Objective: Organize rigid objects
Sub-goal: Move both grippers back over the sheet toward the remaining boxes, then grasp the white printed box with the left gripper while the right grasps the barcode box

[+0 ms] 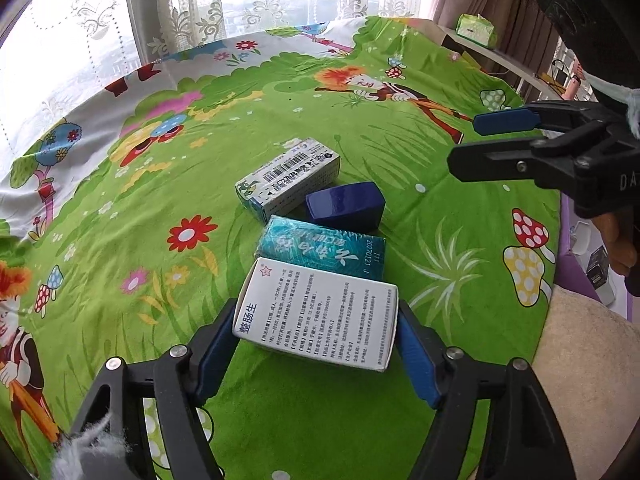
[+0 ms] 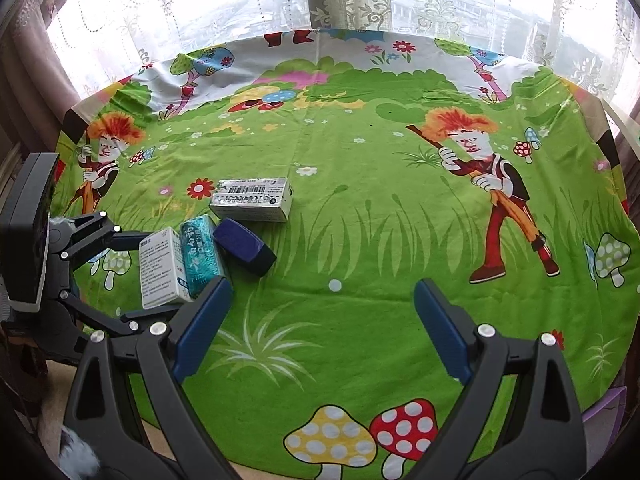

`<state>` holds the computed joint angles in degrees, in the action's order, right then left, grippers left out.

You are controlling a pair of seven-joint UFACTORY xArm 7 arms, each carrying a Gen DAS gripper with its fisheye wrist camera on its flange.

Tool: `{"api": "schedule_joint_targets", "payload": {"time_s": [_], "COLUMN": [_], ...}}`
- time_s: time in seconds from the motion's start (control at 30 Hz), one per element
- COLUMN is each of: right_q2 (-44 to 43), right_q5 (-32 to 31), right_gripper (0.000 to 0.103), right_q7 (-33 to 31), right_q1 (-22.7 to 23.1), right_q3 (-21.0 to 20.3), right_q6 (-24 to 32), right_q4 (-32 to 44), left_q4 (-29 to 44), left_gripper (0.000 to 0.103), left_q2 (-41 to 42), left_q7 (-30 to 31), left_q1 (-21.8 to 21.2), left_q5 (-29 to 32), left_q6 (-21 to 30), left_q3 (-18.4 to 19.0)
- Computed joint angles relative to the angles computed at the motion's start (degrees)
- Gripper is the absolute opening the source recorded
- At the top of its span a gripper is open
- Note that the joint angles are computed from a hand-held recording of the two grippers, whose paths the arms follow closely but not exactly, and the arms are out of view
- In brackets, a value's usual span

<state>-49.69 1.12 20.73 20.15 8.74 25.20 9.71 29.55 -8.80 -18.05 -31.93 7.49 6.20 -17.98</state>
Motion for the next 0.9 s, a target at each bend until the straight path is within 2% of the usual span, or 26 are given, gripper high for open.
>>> {"api": "schedule_joint_targets", "payload": {"time_s": [0.07, 0.17, 0.3, 0.43, 0.57, 0.77, 0.87, 0.9], "right_q2": [3.6, 9.2, 16.0, 23.2, 30.0, 38.7, 41.9, 42.1], "right_q5": [0.5, 0.8, -0.3, -4.0, -9.8, -18.4, -20.6, -20.7], "right_gripper": [0.094, 0.094, 0.097, 0.099, 0.099, 0.099, 0.099, 0.096], "right_q7": [1.0, 3.2, 6.5, 9.5, 13.4, 18.6, 19.7, 19.7], "right_q1": [-0.1, -0.6, -1.8, -3.7, -6.3, -6.2, -4.9, -4.3], "right_q3": [0.5, 1.4, 3.7, 6.7, 9.3, 9.4, 7.7, 6.9], "right_q6": [-2.0, -4.4, -6.5, -7.2, -7.3, -6.2, -5.3, -5.7], "right_q4": [1.4, 4.2, 8.4, 13.8, 19.0, 24.6, 26.1, 25.7], "left_q4": [-0.9, -2.1, -5.7, -7.6, -9.4, -11.2, -11.5, -11.6], "left_gripper": [0.074, 0.074, 0.074, 0.074, 0.074, 0.074, 0.074, 0.074], "left_q2": [-0.6, -2.4, -6.6, -12.4, -16.6, -17.7, -17.6, -17.8], "left_q7": [2.3, -1.6, -4.7, -17.3, -27.3, -34.2, -35.4, -35.8], "left_q1": [-2.5, -1.1, -3.6, 6.0, 10.6, 11.9, 11.4, 11.4], "left_q5": [-3.9, -4.2, -10.1, -4.3, -0.1, 3.3, 4.2, 4.5], "left_q6": [-0.9, -0.3, -1.3, 2.2, 4.6, 3.5, 3.6, 3.6], "left_q3": [1.9, 0.4, 2.5, -6.2, -10.1, -9.2, -8.3, -8.2]}}
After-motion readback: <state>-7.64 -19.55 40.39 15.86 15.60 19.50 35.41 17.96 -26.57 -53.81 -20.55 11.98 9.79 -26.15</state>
